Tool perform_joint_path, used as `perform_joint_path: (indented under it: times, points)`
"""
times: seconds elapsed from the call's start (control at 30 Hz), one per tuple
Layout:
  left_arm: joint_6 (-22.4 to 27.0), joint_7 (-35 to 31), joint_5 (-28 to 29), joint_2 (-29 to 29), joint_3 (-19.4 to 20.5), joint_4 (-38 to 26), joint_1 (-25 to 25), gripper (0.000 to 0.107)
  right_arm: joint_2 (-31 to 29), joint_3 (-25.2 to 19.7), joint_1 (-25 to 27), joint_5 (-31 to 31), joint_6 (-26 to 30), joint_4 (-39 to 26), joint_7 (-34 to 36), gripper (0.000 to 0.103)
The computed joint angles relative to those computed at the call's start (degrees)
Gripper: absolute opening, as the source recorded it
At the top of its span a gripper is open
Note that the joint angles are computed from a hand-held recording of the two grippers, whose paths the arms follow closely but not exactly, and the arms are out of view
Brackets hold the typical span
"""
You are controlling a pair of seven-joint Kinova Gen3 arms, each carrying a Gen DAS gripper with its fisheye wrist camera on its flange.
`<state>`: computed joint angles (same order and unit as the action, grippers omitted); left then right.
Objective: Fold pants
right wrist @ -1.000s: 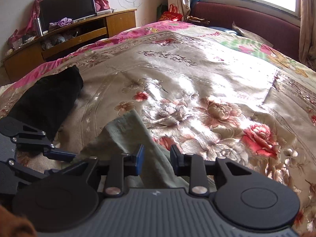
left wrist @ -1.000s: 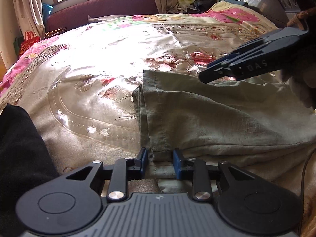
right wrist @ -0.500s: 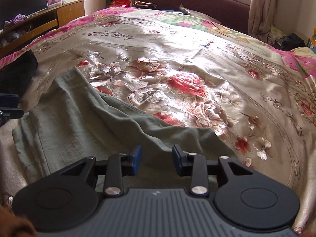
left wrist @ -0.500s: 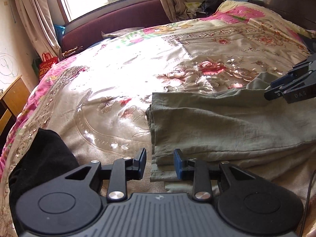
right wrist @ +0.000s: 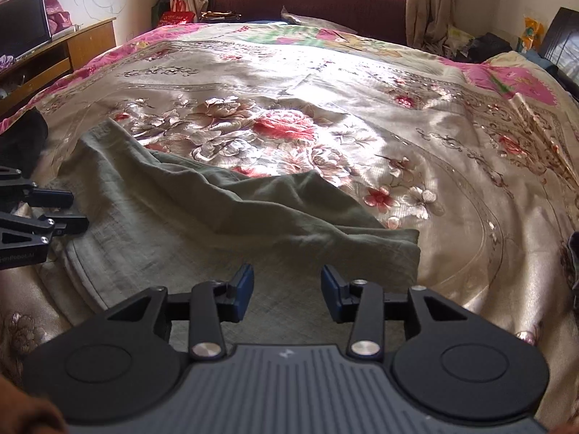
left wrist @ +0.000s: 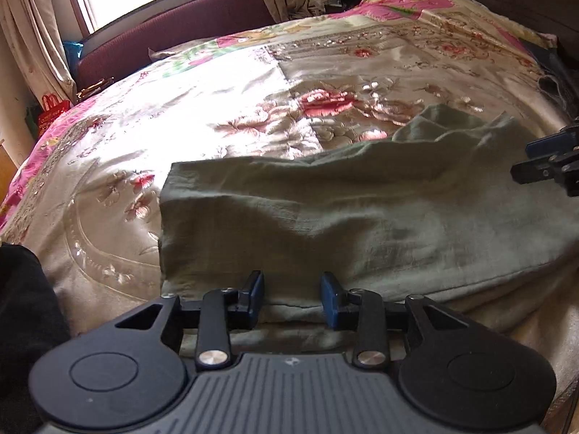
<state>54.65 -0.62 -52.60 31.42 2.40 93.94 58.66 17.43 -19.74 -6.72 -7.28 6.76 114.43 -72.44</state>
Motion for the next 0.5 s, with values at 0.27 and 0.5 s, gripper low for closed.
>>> perform_joint_path:
  times: [0.27, 0.5]
  points:
    - [0.1, 5.3, -2.4, -1.2, 0.0, 2.4, 1.8, 0.053, 0.6, -11.3, 21.1, -18.4, 4.3, 2.2, 7.7, 0.042]
    - [0.3, 6.2, -4.1, -1.2, 1.1, 3.1, 1.9, 0.053, 9.1, -25.9, 38.6, -30.0, 9.7, -1.2, 19.8, 0.045]
